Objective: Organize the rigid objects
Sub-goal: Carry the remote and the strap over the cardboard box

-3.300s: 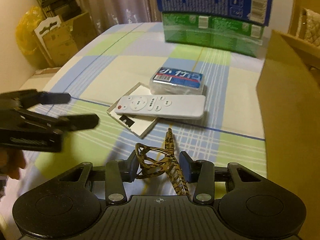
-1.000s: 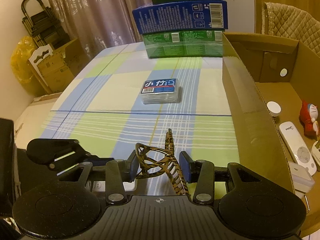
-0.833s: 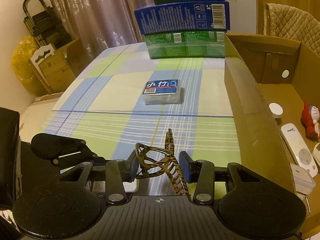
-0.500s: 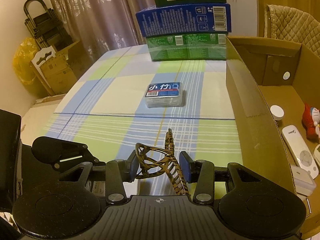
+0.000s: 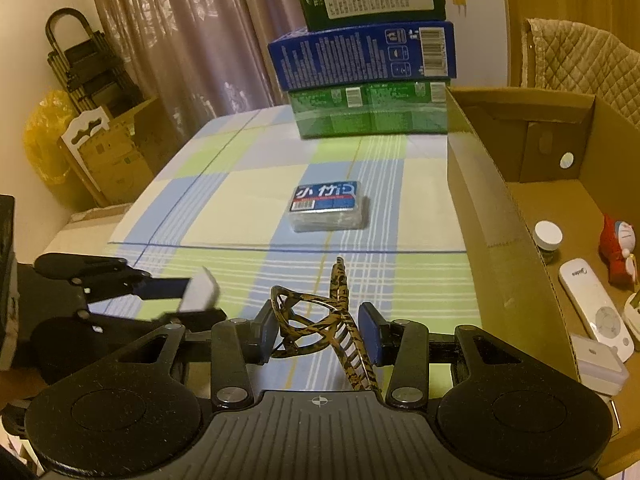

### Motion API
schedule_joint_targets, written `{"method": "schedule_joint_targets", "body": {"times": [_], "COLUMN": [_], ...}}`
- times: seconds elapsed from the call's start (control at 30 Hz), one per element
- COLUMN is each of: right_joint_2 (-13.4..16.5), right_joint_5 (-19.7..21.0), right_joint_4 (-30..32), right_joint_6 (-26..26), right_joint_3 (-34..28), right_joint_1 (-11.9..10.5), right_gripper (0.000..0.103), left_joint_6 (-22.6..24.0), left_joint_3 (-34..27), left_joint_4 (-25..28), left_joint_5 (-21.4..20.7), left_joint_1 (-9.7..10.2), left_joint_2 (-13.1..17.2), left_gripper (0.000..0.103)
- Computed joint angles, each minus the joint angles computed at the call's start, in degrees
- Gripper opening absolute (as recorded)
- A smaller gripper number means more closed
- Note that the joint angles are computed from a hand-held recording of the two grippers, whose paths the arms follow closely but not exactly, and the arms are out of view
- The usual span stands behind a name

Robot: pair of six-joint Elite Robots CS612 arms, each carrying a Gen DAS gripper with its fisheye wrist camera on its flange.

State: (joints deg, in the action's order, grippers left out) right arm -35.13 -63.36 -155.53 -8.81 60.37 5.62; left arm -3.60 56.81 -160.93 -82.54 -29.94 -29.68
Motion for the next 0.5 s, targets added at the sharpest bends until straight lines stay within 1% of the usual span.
{"method": "schedule_joint_targets", "body": {"times": [0.2, 0.5], "right_joint_2": [-0.1, -0.3], "right_joint_5": [0.9, 1.8], "right_joint_4": [-1.9, -5.1], "right_joint_6": [0.3, 1.5], "right_joint_3": [0.5, 1.1], "right_joint_1": [0.0, 0.1], "right_gripper": [0.04, 0.04], "left_joint_6": [-3.5, -7.2], "left_joint_3": [1.9, 3.1], "left_joint_4": [-4.2, -8.3], "left_joint_5": [4.3, 8.4], "left_joint_1": [-0.36, -0.71], "left_joint_2": [-1.1, -1.9], "left_gripper": [0.034, 0.034]}}
